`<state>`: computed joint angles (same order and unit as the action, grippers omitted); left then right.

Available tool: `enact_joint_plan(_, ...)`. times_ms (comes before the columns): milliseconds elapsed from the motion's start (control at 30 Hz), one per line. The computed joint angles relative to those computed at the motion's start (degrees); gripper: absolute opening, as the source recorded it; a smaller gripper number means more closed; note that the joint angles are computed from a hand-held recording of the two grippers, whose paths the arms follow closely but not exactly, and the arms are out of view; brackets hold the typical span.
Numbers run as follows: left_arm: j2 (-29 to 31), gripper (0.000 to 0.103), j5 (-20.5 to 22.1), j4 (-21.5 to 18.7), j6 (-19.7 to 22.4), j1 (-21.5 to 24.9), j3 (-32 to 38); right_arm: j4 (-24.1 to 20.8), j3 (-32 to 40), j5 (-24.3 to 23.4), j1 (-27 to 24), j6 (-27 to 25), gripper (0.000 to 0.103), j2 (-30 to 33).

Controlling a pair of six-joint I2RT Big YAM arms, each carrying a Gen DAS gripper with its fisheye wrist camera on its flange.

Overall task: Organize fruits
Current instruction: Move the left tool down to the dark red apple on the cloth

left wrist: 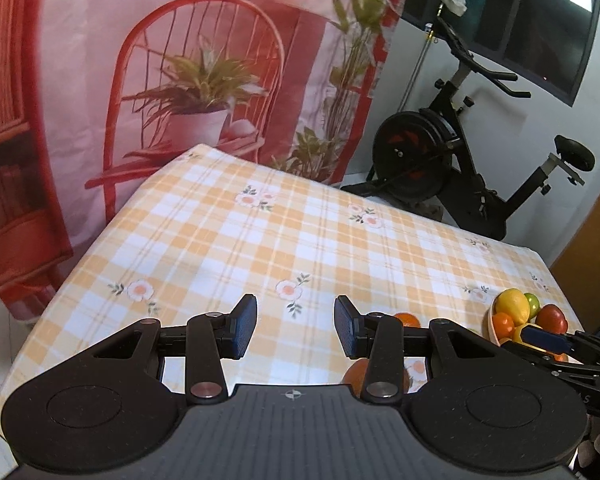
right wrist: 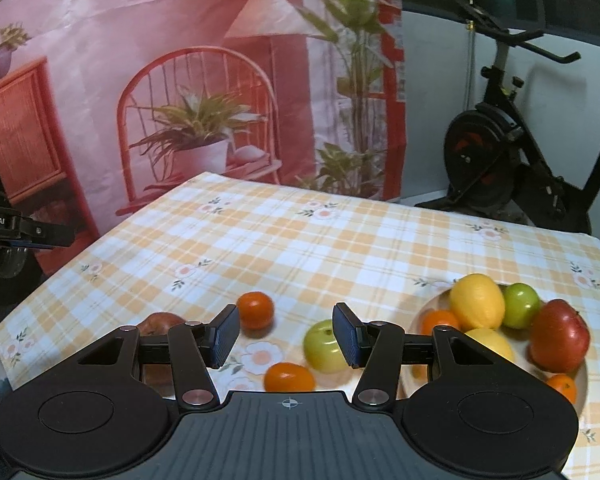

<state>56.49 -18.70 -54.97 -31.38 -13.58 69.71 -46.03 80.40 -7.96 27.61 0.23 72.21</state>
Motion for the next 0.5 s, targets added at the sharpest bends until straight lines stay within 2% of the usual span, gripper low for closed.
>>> enact_joint_plan(267, -1.0, 0.045, 3.2, 0.7, -0.9, 1.8, -2.7, -1.2, 0.3, 0.5, 2.1, -1.1, 0.048, 0.7)
enact_joint_plan(500, 0.2, 0.045, 7.9, 3.0, -0.1, 1.7, -3.8, -2.4, 0.3, -1.1, 3.8, -2.3, 0.049, 2.0)
